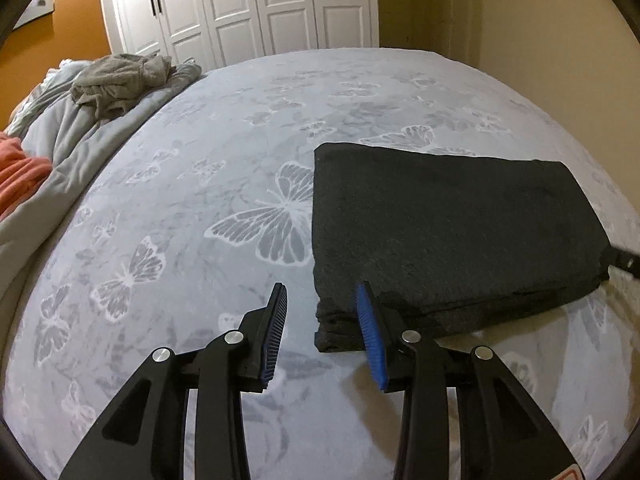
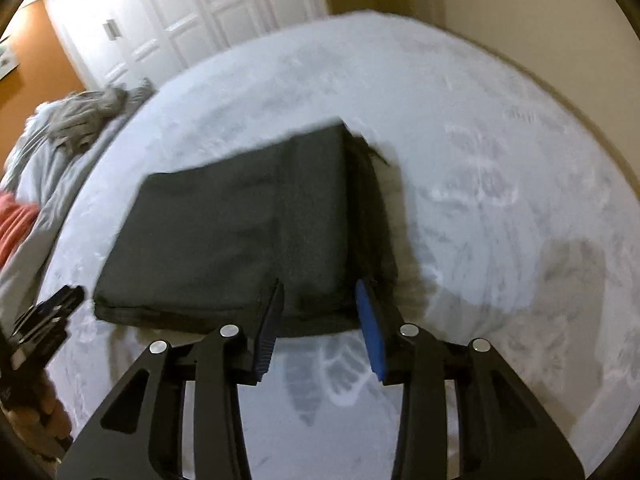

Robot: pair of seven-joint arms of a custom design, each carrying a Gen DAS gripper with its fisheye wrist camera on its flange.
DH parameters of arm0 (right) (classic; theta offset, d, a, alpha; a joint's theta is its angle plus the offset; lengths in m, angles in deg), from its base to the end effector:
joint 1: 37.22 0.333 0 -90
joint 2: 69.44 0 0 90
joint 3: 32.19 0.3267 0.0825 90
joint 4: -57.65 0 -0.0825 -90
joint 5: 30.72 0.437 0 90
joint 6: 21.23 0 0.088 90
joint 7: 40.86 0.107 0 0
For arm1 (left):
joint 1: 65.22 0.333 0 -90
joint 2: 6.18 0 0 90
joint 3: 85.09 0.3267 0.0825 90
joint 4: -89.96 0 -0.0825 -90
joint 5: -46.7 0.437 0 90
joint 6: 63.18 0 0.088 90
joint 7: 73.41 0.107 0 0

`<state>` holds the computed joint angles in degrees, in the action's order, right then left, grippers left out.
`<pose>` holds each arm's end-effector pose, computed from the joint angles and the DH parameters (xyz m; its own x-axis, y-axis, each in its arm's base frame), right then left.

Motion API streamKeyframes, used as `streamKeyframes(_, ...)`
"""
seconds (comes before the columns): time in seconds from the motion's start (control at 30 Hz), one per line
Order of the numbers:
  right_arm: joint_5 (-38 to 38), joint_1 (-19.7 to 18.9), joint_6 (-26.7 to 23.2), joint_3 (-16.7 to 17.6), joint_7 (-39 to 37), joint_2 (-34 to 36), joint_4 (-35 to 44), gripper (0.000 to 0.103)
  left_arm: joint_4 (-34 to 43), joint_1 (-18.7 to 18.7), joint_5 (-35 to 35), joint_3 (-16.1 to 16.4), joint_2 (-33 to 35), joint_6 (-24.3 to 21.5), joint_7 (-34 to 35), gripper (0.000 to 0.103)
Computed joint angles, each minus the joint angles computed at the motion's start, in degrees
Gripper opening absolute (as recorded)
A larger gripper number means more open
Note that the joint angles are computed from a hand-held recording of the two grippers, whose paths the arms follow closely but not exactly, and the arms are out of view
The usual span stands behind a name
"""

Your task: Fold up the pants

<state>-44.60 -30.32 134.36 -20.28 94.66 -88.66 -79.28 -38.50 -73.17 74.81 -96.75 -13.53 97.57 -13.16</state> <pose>0.4986 0.1848 0.5026 -0.1885 -0.9590 -0.2119 -0.7524 0.2796 -0.5964 0.5476 -0.2220 0.4792 -0.1949 -0.9750 -0.1068 -0.7100 0.2154 -0.6704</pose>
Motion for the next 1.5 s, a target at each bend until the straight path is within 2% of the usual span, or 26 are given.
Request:
streamKeyframes(0.1,-4.2,-1.4,-4.7,1.5,-0.7,2.7,2.0,0.038,-0.4,0.2,0.8,0.0,-0.3,0.3,-0.8,0.036)
streamKeyframes(0.2,0.6,0.9,1.1,-2.0,0.2,2.0,-1.8,0.041,-0.8,0.2,0.0,0.2,-0.4,0.6,-0.2,0.036)
streamKeyframes(0.23,2.2,1.5,0.0,-2.4,-0.2,2.2,-0.9,0.041,-0.8,0.5,1.2,-0.1,-0.5,0.4,-0.9,0.036)
streamKeyframes(0.33,-2.9,-1.0,0.6,0.3,2.0,1.3,1.0,0.041,-0.2,0.6,1.2,0.2,0.2,-0.1,-0.8,0.043)
streamKeyframes(0.4,-5.1,-2.1,1.1,0.6,2.5,2.4,2.9,0.053,0.4,-0.1,-4.6,1.4,1.1,1.0,1.6,0.07)
streamKeyframes(0.47,-8.3,-3.3,-0.9,0.6,4.6,5.0,6.1,0.072,2.4,-1.3,-15.4,3.2,3.1,1.2,7.1,0.077)
streamKeyframes(0.53,-6.2,-2.1,-2.9,-2.1,2.5,8.4,9.0,0.074,6.8,-1.7,-28.8,4.2,6.8,-2.2,14.8,0.077)
streamKeyframes(0.63,3.1,1.4,-6.2,-6.0,-4.5,13.9,12.6,0.085,13.1,0.3,-39.5,2.7,12.5,-9.1,21.2,0.077)
streamKeyframes(0.67,5.1,2.1,-5.9,-6.7,-5.2,14.8,12.6,0.09,14.0,1.1,-41.9,1.9,13.6,-10.0,23.1,0.077)
streamKeyframes(0.7,7.0,2.5,-2.5,-7.5,-5.7,14.6,11.0,0.091,13.6,1.2,-41.3,1.5,13.9,-8.4,22.7,0.077)
streamKeyframes(0.73,8.3,2.9,-0.8,-8.1,-6.5,14.6,10.3,0.089,12.7,1.4,-41.8,0.7,13.9,-5.4,24.2,0.075)
streamKeyframes(0.77,9.8,3.3,1.6,-8.5,-9.2,14.3,9.3,0.065,12.9,1.8,-43.3,-0.1,14.2,-5.1,26.6,0.061)
streamKeyframes(0.8,15.0,4.5,3.6,-9.1,-14.6,14.2,8.8,0.044,13.2,2.6,-47.0,-1.3,14.4,-4.9,31.3,0.021)
streamKeyframes(0.83,20.5,6.0,4.5,-10.1,-19.2,13.9,8.7,0.034,14.2,3.6,-50.6,-2.7,14.7,-6.7,34.9,0.01)
streamKeyframes(0.87,22.1,5.6,3.9,-9.5,-20.2,13.4,9.2,0.026,14.4,2.9,-50.1,-2.1,14.2,-7.0,34.4,0.01)
streamKeyframes(0.9,22.6,5.7,4.0,-9.4,-20.6,12.7,9.2,0.025,14.2,2.5,-49.1,-2.0,13.2,-6.8,34.0,0.009)
streamKeyframes(1.0,30.1,7.8,5.3,-10.2,-27.6,8.1,7.9,0.023,11.8,2.8,-57.9,-1.7,7.9,-8.6,42.1,0.009)
streamKeyframes(1.1,31.7,8.2,2.5,-9.7,-31.6,3.2,4.8,0.024,7.0,1.5,-57.1,0.9,1.6,-11.0,43.3,0.009)
streamKeyframes(1.2,33.1,8.2,-4.6,-10.0,-32.3,2.9,2.1,0.037,4.8,0.6,-55.2,3.2,1.2,-16.0,41.4,0.013)
streamKeyframes(1.23,33.9,7.4,-4.5,-9.2,-31.8,3.1,0.4,0.049,4.0,0.7,-51.6,3.0,1.6,-16.4,38.9,0.015)
streamKeyframes(1.27,38.7,8.6,-1.1,-10.3,-33.3,1.5,-2.3,0.052,1.9,0.4,-51.5,3.2,1.1,-14.0,38.5,0.022)
streamKeyframes(1.3,42.6,10.0,1.6,-11.3,-34.0,0.1,-4.4,0.052,-0.5,-0.4,-55.1,3.8,-0.3,-10.3,40.2,0.023)
streamKeyframes(1.33,42.6,9.6,1.1,-11.0,-33.2,-0.3,-4.6,0.052,-1.2,-1.0,-57.2,4.4,-0.8,-9.8,41.0,0.024)
streamKeyframes(1.4,36.8,7.2,-0.8,-8.2,-30.0,-1.0,-3.8,0.054,-1.2,-1.9,-61.8,5.7,-0.9,-11.0,41.3,0.041)
streamKeyframes(1.47,34.3,6.8,-1.2,-7.2,-28.9,-0.3,-3.2,0.051,-0.1,-2.2,-64.0,6.0,0.4,-12.7,41.1,0.041)
streamKeyframes(1.5,34.6,7.2,-0.8,-7.3,-28.7,0.2,-3.2,0.046,0.0,-2.2,-64.6,5.9,0.6,-12.3,41.5,0.029)
